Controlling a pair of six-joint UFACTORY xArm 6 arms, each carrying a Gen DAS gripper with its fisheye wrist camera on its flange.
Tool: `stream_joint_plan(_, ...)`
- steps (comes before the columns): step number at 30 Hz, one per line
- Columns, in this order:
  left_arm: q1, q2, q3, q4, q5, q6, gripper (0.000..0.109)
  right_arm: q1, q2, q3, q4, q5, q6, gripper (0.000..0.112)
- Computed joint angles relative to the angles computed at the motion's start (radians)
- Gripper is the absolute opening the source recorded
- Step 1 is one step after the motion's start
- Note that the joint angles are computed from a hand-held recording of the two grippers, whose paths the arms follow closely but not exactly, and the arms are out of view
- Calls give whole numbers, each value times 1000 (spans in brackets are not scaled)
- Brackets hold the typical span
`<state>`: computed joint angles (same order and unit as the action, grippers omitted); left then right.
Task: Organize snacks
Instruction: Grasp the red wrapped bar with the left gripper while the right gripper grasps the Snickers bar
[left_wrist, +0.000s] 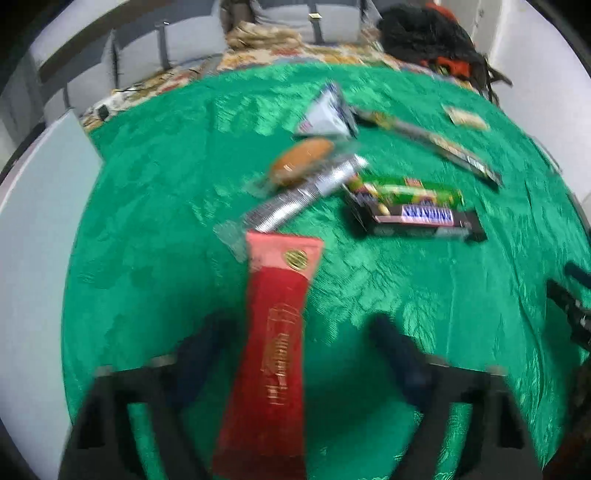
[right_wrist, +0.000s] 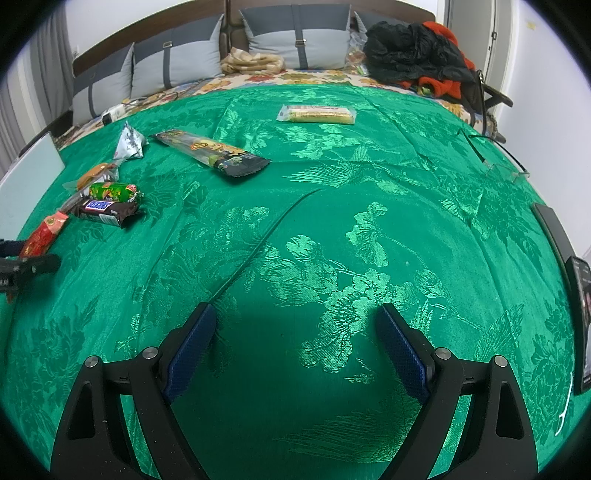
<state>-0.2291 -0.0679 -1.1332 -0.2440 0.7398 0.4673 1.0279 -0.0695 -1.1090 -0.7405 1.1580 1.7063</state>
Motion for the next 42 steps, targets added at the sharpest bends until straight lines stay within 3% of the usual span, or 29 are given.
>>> stream_joint_plan(2,26,9,-23,-1,14,-61,23,0,0,0,0,0,0,91)
stream_joint_plan(4,63,7,-33,-22,39,-101,21,0,-1,1,0,0,0,91)
stream_joint_plan(8,90,-64,56,69,-30,-205,22,0,-1,1,0,0,0,91)
stream_joint_plan(10,101,-85,87,51,-30,-183,30,0,-1,1,0,0,0,91)
stream_joint_plan(11,102,-86,97,26,-35,-157,42,0,-1,1,0,0,0,91)
stream_joint_plan(12,97,-99,119,-1,-58,-125,62,0,-1,1,0,0,0,91)
stream_joint_plan(14,79,-87,127,25,-91,-138,82,0,-1,1,0,0,0,91)
stream_joint_plan(18,68,-107,193,44,-200,-121,94,0,-2,3,0,-1,0,91)
stream_joint_plan(23,84,-109,218,-3,-247,-93,103,0,-3,3,0,-1,0,91)
stream_joint_plan(36,87,-104,215,-14,-247,-80,103,-3,3,-2,3,-13,-15,94)
stream_joint_plan(37,87,-104,215,-14,-247,-80,103,-12,-3,8,4,-41,-32,94)
stream_joint_plan(40,88,-103,214,-15,-247,-80,103,-78,-23,33,-17,-266,-121,92)
stream_joint_plan(42,88,-104,215,-16,-247,-79,103,-122,29,-38,-9,-379,-255,92)
